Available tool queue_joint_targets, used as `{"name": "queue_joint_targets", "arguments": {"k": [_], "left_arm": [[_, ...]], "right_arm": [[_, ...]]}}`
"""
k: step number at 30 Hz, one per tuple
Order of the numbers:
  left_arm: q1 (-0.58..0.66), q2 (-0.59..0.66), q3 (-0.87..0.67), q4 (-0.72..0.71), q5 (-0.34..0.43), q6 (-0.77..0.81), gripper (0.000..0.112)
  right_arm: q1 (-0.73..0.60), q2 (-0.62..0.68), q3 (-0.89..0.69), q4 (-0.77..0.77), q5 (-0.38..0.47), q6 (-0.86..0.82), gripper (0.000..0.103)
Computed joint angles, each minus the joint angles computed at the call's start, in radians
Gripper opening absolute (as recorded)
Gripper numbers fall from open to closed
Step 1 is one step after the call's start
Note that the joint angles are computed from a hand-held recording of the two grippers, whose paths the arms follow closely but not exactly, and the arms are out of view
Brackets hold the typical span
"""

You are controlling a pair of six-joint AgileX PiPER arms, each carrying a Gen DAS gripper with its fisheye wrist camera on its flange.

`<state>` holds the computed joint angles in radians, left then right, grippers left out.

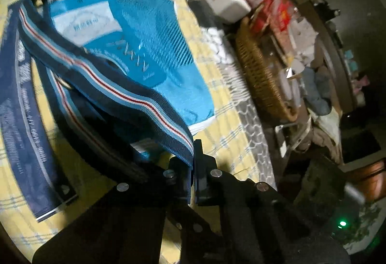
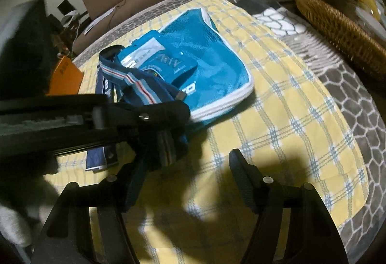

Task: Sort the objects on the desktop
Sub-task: 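Grasp the striped lanyard strap with the left gripper and lift it, then carry the striped strap into the orange box and open the left gripper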

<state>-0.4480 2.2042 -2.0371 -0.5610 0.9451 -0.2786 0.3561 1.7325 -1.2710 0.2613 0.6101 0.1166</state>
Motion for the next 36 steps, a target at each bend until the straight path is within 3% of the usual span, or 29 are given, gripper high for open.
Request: {"name": "queue_joint_targets", "arguments": {"k": [7, 13, 16, 20, 24, 32, 36], "left_arm": [[0.022, -0.15, 0.12, -0.057, -0.07, 0.047, 0.001], [0.034, -0.258, 0.138, -0.047, -0.083, 0.014, 0.002], [0.044, -0.308, 0.122, -0.023, -0.073, -0.006, 0.002], [0.062, -0.37, 0.084, -0.001, -0.056, -0.028, 0.002], [0.082, -0.395, -0.037, 0.037, 0.003, -0.063, 0.002], [0.166, -0.469, -0.193, 0.06, 0.146, -0.091, 0.002], [0.241, -0.558, -0.109, 0.011, 0.162, -0.062, 0.002]], "right_arm": [[0.035, -0.05, 0.006, -0.113, -0.086, 0.144, 0.075], [0.112, -0.097, -0.017, -0.413, -0.137, 0.459, 0.075], [0.139, -0.114, -0.048, -0.54, -0.117, 0.61, 0.075], [0.2, -0.151, -0.129, -0.736, -0.06, 0.782, 0.075], [0.244, -0.149, -0.28, -0.789, 0.034, 0.769, 0.075], [0.302, -0.062, -0.685, -0.684, 0.264, 0.587, 0.075], [0.362, -0.017, -0.837, -0.678, 0.356, 0.551, 0.075]]}}
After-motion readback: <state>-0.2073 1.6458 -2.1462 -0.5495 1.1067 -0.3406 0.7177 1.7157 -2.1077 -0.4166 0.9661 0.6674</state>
